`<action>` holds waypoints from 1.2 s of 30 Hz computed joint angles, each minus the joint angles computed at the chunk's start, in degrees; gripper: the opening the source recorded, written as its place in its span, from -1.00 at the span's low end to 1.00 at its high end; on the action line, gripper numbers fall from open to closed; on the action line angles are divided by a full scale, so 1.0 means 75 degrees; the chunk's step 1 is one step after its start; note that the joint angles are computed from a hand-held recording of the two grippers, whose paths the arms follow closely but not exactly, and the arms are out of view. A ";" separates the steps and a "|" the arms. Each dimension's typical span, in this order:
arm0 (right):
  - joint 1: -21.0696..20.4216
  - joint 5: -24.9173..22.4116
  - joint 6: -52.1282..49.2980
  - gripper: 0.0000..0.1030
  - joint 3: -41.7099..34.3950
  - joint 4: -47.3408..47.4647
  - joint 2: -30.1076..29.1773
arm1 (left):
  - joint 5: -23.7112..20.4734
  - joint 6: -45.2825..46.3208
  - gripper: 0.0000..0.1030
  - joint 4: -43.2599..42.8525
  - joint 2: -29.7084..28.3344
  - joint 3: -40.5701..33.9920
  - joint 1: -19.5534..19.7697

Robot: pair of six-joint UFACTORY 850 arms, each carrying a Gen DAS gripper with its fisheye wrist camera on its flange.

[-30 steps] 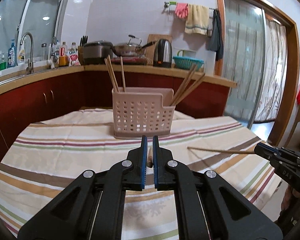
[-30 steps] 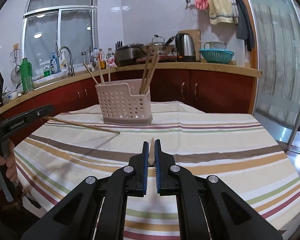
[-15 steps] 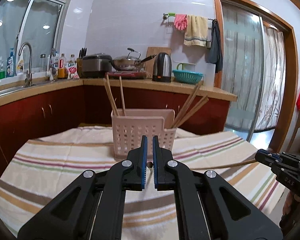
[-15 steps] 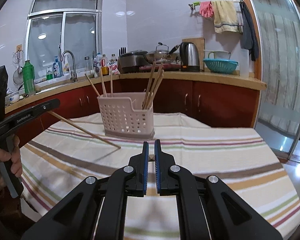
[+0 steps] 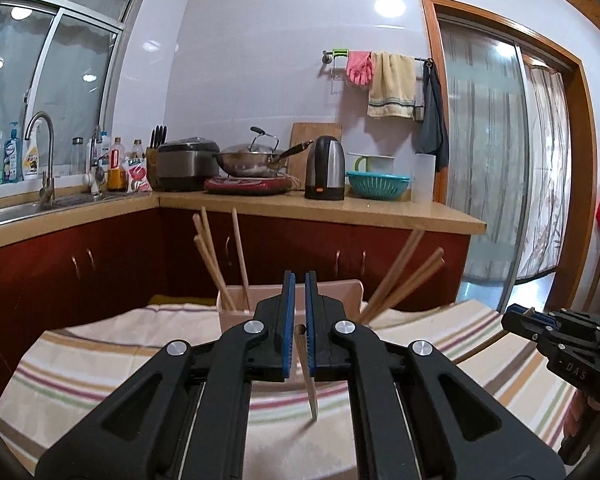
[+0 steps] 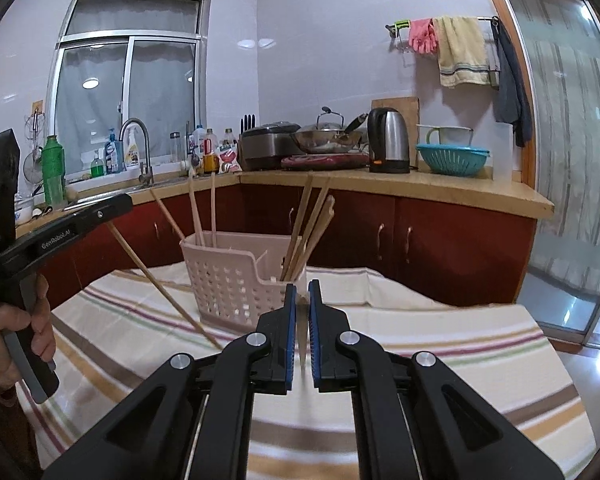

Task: Organize utensils
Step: 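Lift both chopsticks upright and carry them over the beige caddy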

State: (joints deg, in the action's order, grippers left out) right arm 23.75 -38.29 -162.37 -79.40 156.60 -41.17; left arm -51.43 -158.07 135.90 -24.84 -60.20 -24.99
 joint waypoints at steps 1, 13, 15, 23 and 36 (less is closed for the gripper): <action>0.0011 0.0034 0.0037 -0.87 -0.0146 -0.0027 -0.0063 | 0.0016 -0.0003 -0.89 0.0052 -0.0050 -0.0088 0.0045; 0.0147 0.0512 0.0373 -0.87 -0.1542 -0.0372 -0.0820 | 0.0295 -0.0385 -0.87 0.0540 -0.0411 -0.0571 0.0379; 0.0156 0.0565 0.0385 -0.87 -0.1665 -0.0389 -0.0896 | 0.0361 -0.0367 -0.86 0.0558 -0.0506 -0.0647 0.0392; 0.0180 0.0771 0.0447 -0.87 -0.1995 -0.0459 -0.1130 | 0.0449 -0.0521 -0.86 0.0674 -0.0622 -0.0708 0.0476; 0.0205 0.0204 0.0531 -0.87 -0.1668 -0.0602 -0.0732 | 0.0406 -0.0402 -0.88 0.0810 -0.0128 -0.0470 0.0513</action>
